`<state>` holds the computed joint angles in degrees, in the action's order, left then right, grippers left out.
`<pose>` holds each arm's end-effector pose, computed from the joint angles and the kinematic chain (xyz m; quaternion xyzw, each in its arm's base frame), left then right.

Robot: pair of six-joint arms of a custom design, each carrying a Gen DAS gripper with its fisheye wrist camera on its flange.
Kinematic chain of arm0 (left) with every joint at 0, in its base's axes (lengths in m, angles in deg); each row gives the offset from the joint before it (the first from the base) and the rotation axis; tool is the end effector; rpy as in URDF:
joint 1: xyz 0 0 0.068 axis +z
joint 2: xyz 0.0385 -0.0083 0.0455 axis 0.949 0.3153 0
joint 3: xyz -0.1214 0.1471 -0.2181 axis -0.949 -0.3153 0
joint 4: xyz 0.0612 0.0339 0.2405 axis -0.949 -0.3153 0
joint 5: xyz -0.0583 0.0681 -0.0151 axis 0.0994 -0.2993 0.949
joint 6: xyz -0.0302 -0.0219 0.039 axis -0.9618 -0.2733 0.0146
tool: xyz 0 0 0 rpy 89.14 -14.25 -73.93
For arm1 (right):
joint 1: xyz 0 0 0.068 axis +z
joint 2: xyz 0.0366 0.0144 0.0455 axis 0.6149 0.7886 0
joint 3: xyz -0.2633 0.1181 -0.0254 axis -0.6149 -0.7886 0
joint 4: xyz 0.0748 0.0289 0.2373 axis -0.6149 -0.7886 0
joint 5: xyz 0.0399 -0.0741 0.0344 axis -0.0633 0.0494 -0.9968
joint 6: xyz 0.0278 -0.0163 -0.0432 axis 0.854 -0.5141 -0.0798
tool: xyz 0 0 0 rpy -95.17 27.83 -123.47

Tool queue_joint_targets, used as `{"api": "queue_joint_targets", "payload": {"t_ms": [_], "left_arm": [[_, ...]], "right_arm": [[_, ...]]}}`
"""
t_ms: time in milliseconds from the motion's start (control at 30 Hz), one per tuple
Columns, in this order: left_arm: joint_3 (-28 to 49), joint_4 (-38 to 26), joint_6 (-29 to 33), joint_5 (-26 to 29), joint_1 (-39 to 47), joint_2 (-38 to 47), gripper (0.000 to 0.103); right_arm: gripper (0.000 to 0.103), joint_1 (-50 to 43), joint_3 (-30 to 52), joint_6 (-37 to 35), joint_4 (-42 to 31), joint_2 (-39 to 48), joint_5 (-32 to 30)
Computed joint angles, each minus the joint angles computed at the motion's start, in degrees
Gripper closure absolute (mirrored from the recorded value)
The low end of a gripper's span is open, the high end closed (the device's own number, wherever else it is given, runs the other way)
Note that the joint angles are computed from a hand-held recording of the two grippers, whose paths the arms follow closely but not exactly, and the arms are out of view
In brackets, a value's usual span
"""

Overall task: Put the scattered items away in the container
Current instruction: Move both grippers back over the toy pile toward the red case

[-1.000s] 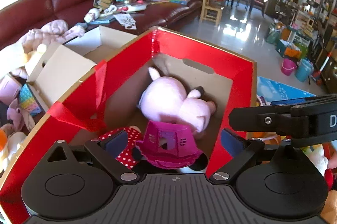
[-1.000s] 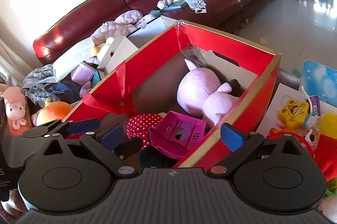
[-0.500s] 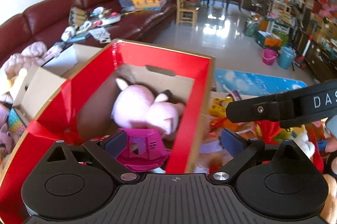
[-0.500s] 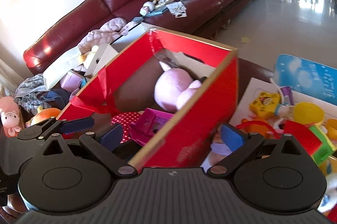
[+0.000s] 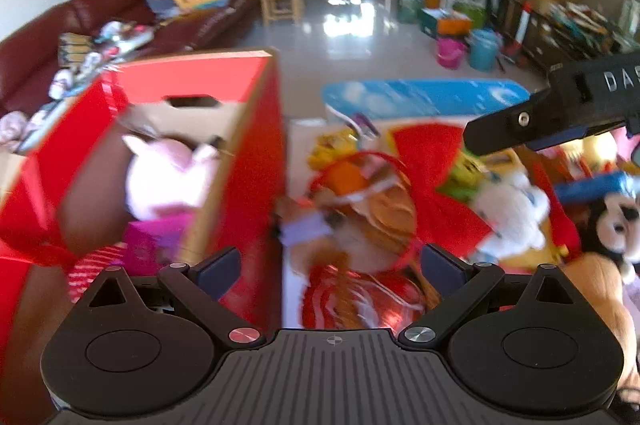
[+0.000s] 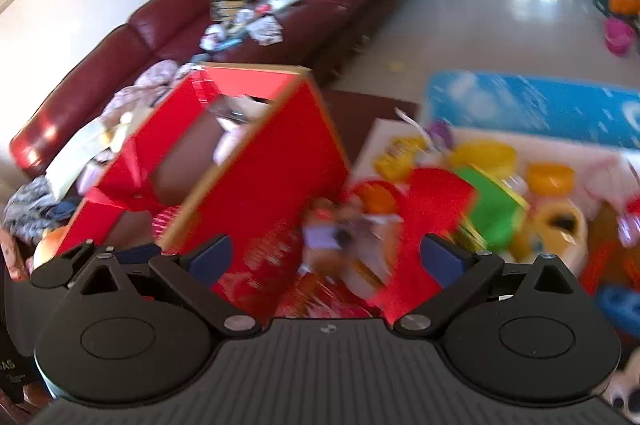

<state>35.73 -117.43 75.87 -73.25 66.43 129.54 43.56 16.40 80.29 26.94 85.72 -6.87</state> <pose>0.2742 -0.0337 0.3037 0.2325 0.9030 -0.0748 0.3535 0.2822 0.0362 0.3569 0.0533 0.9232 0.1824 0.3340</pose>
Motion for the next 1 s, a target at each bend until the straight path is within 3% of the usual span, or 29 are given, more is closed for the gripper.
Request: {"api": "queue_joint_targets", "payload": {"t_ms": [467, 800, 1000], "left_arm": [[-13.17, 11.26, -1.98, 2.07, -12.48, 6.56, 0.002], [-18.28, 20.29, -1.20, 5.60, -16.53, 10.33, 0.003], [-18.49, 23.08, -0.83, 7.11, -17.36, 13.52, 0.004]], "right_arm": [[0.003, -14.11, -22.86, 2.61, 0.92, -9.65, -8.83], [0.004, -16.50, -29.13, 3.66, 3.69, -11.46, -10.90], [0.014, -16.21, -31.02, 5.12, 6.18, -11.92, -10.82]]}}
